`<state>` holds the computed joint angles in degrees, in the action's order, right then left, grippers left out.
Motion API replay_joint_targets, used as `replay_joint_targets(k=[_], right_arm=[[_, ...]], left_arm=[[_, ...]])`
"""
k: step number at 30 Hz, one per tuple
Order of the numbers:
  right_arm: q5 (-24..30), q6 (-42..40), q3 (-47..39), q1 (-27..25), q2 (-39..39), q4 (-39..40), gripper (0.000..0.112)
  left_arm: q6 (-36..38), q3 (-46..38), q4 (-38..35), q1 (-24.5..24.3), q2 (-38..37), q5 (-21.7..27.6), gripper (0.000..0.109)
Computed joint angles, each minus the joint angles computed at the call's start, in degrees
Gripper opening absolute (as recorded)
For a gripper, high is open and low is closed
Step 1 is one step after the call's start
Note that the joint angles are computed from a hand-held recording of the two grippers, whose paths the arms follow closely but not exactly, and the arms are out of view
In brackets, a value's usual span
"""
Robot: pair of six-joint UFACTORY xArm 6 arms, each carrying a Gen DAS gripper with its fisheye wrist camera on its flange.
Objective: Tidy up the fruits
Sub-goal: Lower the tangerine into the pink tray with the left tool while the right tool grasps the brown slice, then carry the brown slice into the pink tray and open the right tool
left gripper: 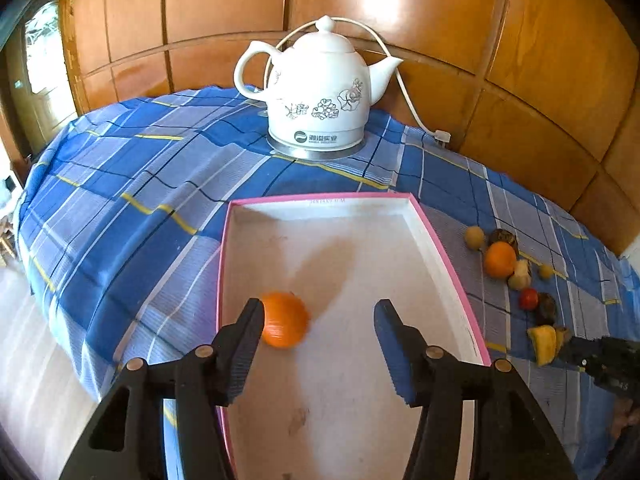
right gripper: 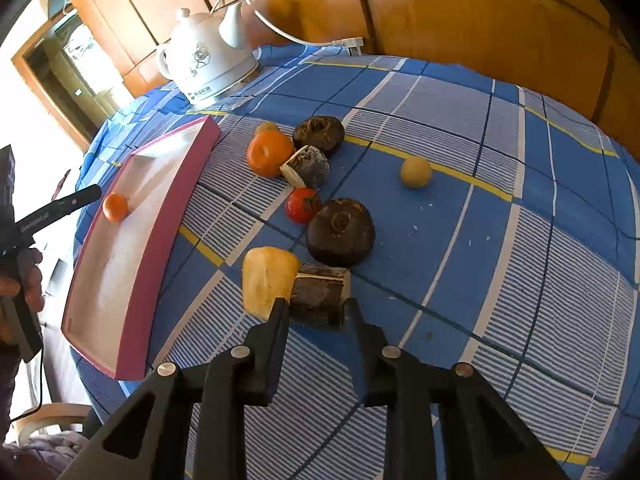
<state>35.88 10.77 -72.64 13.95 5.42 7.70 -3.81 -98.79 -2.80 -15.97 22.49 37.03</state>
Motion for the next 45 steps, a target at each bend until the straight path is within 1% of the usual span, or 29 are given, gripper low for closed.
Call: replay_joint_targets(k=[2,5,9,13,17,22,26,30,32,35,40,41,43,45], right_arm=[[-0.1,0.1,0.1,0.0,-0.2,0.0,0.027],[-0.3,0.4,0.5,0.0,-0.7,-0.6,0.027],[0.4,2.1,0.8,0.1,-1.5,-2.5,0.027],[2.2,5.2,1.3,0.4,-2.6,-6.0,0.027],[2.1,7.6,3.3,1.3,-5.5,-8.1,0.027],[-0.5,8.2,6.0,2.9,-9.0,-5.7,0.027],[-1.9,6.0,4.6,5.3,-8.4,-2.4,0.027],[-1.6,1.6,-1.1,8.2,-3.8,2.1,0.027],[-0.7,0.6,-4.9,9.4,-0.7,2.4,0.027],[1.3,-1.2,-11.6,10.8,4.8,3.8,0.027],[6.6,-0.8,-26.9,11.8,16.5,4.4,0.027],[7.9,-1.1,-31.2,11.9,19.6,5.4,0.027],[8.7,-0.7,-36.1,11.9,23.1,6.5,0.027],[9.0,0.8,-40.6,12.2,26.2,5.9,0.028]], left_arm=[[-0.5,3.8,-0.2,-0.6,-2.7,-1.6,0.06],[-3.2,11.0,2.4,-2.0,-7.7,-4.9,0.065],[-5.7,16.1,5.4,-3.8,-11.3,-7.0,0.072],[-6.4,18.0,6.2,-4.8,-12.9,-6.8,0.074],[-8.1,19.2,7.3,-4.8,-13.9,-6.5,0.075],[-8.8,21.8,7.9,-4.2,-15.6,-8.2,0.077],[-8.0,23.3,6.2,-3.6,-16.5,-8.6,0.077],[-8.2,24.4,5.8,-3.1,-17.2,-9.4,0.077],[-8.3,25.0,5.7,-2.7,-17.5,-9.9,0.08],[-7.7,25.8,4.2,-2.0,-17.9,-10.3,0.081],[-6.4,26.8,1.3,-0.7,-18.3,-10.8,0.081],[-6.1,27.2,0.8,-0.5,-18.4,-11.2,0.082],[-6.0,28.1,0.3,-0.2,-19.0,-12.5,0.083],[-6.3,29.3,0.6,0.0,-19.7,-14.4,0.085]])
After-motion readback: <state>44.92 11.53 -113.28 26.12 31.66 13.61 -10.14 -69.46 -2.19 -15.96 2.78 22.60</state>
